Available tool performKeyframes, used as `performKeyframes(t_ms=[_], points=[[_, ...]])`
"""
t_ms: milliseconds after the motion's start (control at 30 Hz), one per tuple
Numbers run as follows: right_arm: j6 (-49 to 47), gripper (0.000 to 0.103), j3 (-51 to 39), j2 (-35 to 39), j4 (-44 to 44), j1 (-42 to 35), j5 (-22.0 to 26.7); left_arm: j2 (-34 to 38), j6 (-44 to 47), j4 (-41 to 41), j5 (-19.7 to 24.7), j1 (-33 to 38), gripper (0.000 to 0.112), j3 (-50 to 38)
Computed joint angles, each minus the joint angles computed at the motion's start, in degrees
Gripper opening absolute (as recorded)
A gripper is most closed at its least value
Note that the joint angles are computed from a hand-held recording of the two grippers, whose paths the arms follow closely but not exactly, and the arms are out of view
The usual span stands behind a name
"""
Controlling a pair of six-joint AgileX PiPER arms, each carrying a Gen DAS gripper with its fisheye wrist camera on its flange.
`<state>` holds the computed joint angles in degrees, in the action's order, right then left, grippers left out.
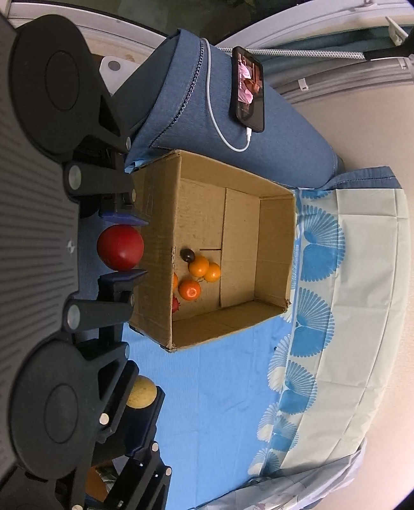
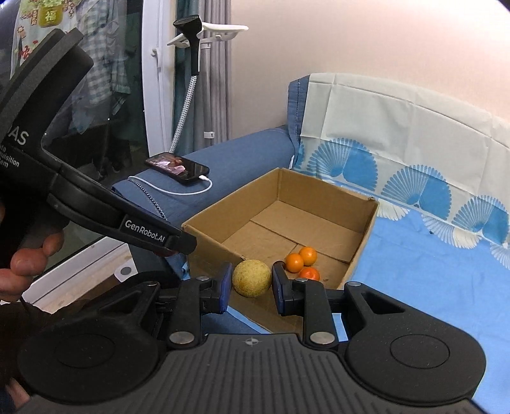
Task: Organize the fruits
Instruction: 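Carry the red tomato and yellow fruit with both tools over the box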
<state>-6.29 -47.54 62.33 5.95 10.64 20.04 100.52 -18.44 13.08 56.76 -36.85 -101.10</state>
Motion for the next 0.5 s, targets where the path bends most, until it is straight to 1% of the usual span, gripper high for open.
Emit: performKeyframes(t_ms=[67, 167, 500], points=[[1.04, 0.028, -0.1, 0.08, -1.18, 0.28, -0.08, -0.07, 0.18, -0.3, -0.24, 0.05, 0.033, 0.22], [0.04, 0.028, -0.44, 0.67, -0.55, -0.03, -0.23, 0.38, 0.37, -0.44, -0.16, -0.1, 0.033, -0.29], [2.05, 0.028, -0.5, 0.97, -1.92, 0.2, 0.2, 1.85, 1.4, -1.55, 0.18, 0.19, 0.033, -1.37]])
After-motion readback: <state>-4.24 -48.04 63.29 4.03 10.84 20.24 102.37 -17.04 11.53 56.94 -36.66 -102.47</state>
